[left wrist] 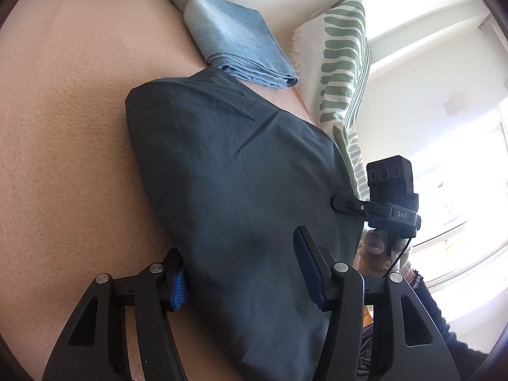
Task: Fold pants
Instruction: 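Grasp the folded trousers' edge with the right tool while the left tool grasps it too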
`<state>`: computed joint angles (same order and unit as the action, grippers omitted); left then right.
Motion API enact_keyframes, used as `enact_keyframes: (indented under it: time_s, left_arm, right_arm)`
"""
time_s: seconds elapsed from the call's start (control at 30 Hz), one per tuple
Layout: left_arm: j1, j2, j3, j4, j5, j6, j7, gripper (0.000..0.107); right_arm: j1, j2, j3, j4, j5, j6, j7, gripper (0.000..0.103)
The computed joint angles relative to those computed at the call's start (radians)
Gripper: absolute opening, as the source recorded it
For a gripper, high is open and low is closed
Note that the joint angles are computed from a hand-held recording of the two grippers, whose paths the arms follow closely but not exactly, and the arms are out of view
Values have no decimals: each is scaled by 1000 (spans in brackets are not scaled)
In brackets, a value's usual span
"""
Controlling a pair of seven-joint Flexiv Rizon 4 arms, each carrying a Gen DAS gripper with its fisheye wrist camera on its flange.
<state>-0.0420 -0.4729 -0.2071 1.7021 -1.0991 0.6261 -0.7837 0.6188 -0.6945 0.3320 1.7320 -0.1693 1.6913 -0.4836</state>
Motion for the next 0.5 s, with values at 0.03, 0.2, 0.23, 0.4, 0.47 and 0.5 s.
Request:
enact_keyframes:
  time_s: [0.03,0.2,0.23,0.4,0.47,0.5]
  left_arm:
    - [0,-2,-1,0,-3,-1,0,52]
    - [-3,-13,-7,-9,-18,7,-15,51]
    - [-7,-12,-7,-7,-17,16,-10,46]
    - [-13,4,-16,11,-54,51,36,21]
    - [-15,12,-16,15,-67,58,60,15]
    - [-16,17,-16,17,-74,62,73,15]
  right_arm:
    - [7,-1,-6,-2,4,4,4,52]
    - [68,-14,-70,-11,37,45,47,63]
    - [92,-1,-102,-14,34,10,59,61]
    - [223,61,-264,-11,-37,-134,125,43]
    - [269,77,-321,-1,-69,-143,167,37]
    - [288,86,-346,0,-88,-158,187,35]
